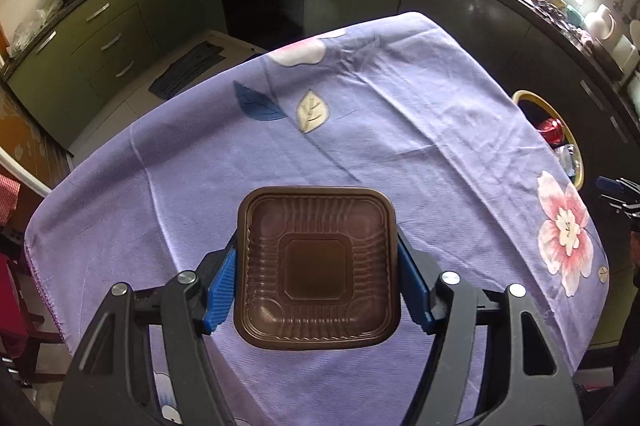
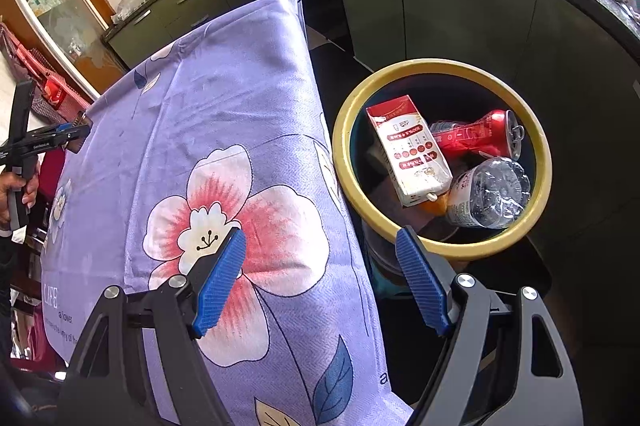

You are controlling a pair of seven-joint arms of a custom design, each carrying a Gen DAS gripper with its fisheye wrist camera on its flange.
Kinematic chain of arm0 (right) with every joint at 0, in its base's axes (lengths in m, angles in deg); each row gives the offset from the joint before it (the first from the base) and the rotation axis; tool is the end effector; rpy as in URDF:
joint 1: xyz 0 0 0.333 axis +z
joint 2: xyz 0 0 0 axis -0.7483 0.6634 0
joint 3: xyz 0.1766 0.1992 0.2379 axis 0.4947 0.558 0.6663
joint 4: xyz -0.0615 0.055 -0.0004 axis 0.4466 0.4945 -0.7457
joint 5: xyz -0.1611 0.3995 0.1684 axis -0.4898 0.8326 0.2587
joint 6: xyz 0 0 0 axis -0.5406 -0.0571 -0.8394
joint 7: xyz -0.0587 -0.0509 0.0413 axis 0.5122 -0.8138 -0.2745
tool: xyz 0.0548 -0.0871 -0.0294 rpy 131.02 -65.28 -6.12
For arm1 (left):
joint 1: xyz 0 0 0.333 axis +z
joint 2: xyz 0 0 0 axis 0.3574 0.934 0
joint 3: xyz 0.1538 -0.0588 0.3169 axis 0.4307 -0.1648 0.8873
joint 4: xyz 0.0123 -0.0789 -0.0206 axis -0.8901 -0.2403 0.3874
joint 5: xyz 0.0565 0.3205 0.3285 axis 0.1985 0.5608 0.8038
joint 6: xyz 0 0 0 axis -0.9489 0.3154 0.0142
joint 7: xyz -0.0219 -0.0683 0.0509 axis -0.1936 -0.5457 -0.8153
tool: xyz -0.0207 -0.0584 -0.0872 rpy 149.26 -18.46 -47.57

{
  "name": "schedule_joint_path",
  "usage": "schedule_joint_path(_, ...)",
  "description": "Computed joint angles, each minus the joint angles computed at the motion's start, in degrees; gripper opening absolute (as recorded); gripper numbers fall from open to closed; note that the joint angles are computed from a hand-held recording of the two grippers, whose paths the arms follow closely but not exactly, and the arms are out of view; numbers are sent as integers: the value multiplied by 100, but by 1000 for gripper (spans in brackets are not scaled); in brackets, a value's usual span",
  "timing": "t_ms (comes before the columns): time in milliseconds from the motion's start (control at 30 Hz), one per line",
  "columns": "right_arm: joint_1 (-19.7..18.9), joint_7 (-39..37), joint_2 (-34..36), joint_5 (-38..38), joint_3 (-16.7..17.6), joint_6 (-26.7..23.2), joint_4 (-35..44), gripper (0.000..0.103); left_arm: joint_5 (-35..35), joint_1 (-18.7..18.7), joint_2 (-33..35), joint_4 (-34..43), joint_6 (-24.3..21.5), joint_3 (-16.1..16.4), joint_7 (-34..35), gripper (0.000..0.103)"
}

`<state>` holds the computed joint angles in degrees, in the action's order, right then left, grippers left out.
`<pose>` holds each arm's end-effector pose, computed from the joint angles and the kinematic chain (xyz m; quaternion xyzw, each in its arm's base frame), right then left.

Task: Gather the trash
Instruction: 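Carry the brown tray over the bin and open the left gripper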

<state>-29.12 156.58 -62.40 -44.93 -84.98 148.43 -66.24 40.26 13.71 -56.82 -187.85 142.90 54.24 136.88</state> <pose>0.5116 0.2233 0.4970 -0.7897 0.5479 -0.0393 0.2733 0.4676 -0.0853 0.5267 -0.6723 0.6985 -0.1871 0.1585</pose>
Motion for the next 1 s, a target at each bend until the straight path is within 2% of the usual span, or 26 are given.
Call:
schedule_joint_path(200,-252,243,-471,-242,-39,379,-490,77,-304,-647,375,533,-2,-295,260,66)
schedule_joint_path(400,-438,182,-940,-160,-323,557,-982,77,-680,-1165,1427,1564,174,-597,711,66)
schedule_joint_path(633,-647,-77,-1316,91,-624,582,-1378,77,-686,-1249,3145,3191,192,-1115,838,66)
schedule_joint_path(800,-789,-214,-1444,324,-801,554,-1563,77,-462,-1250,4334,4379,-27,-1385,675,66)
schedule_joint_path(900,-836,-280,-1470,458,-852,507,-1614,77,-210,-1332,4968,5092,-310,-1429,504,66)
schedule_joint_path(1000,-854,-381,-1462,564,-891,449,-1631,78,230,-1482,5410,5573,-300,-1338,164,67)
